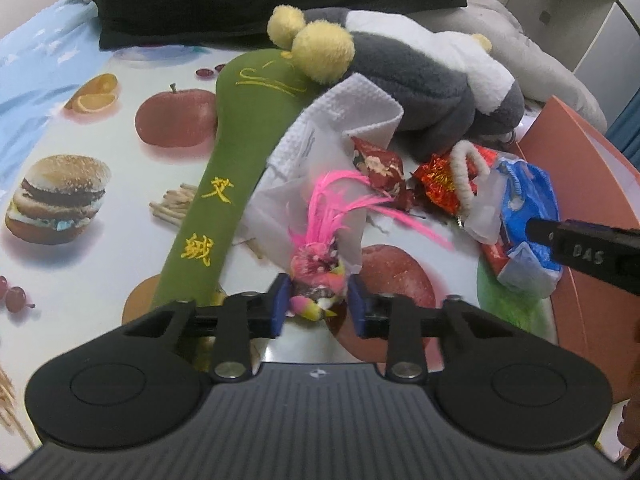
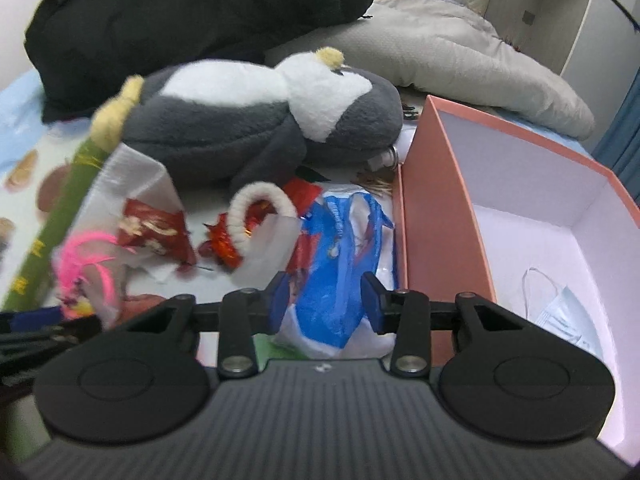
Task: Organize soft objects
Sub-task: 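Grasp the pink feathered doll with the left tool while the right tool grasps the blue plastic bag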
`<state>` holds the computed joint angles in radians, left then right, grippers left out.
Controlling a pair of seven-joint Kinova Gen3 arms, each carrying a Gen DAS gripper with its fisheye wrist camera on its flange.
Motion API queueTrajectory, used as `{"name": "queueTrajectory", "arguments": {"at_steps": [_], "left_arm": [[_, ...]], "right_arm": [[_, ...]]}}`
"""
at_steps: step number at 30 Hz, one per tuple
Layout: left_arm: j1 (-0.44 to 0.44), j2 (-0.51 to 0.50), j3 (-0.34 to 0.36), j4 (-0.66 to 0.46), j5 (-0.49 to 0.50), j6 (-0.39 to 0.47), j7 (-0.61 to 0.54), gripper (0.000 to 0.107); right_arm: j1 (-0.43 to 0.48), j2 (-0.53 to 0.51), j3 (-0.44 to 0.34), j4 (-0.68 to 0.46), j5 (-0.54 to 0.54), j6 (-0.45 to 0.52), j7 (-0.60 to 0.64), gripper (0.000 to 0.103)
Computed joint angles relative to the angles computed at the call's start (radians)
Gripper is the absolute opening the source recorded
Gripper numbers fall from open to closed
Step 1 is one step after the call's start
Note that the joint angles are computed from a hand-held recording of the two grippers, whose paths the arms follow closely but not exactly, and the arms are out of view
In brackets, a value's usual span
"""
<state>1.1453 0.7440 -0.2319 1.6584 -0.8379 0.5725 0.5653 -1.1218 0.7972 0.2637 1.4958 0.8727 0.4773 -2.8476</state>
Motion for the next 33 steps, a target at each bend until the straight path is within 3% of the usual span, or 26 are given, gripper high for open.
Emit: {"name": "queueTrajectory", "arguments": {"at_steps": [8, 13, 23, 29, 33], "left_arm": [[0.029, -0.021, -0.012, 0.011, -0.035, 0.01, 0.043, 0.033], [0.052, -0.056, 0.004, 0.022, -0.068, 0.043, 0.093, 0.033], [0.089, -0.11, 0.125, 0.018, -0.126, 0.18, 0.196, 0.033], [0.113, -0.105, 0.202, -0.004, -0.13, 0.26, 0.231, 0.033], [0.128, -0.091, 0.228, -0.013, -0.112, 0.266, 0.256, 0.033]], "right_arm": [[0.035, -0.022, -0.033, 0.023, -0.047, -0.032, 0.061, 0.007], [-0.008, -0.074, 0.008, 0.09, -0.047, -0.075, 0.031, 0.006], [-0.131, -0.215, 0.062, 0.287, 0.066, -0.122, -0.158, 0.006], [-0.161, -0.287, 0.021, 0.398, 0.172, -0.143, -0.303, 0.006], [-0.14, -0.323, -0.024, 0.467, 0.223, -0.194, -0.384, 0.007]]}}
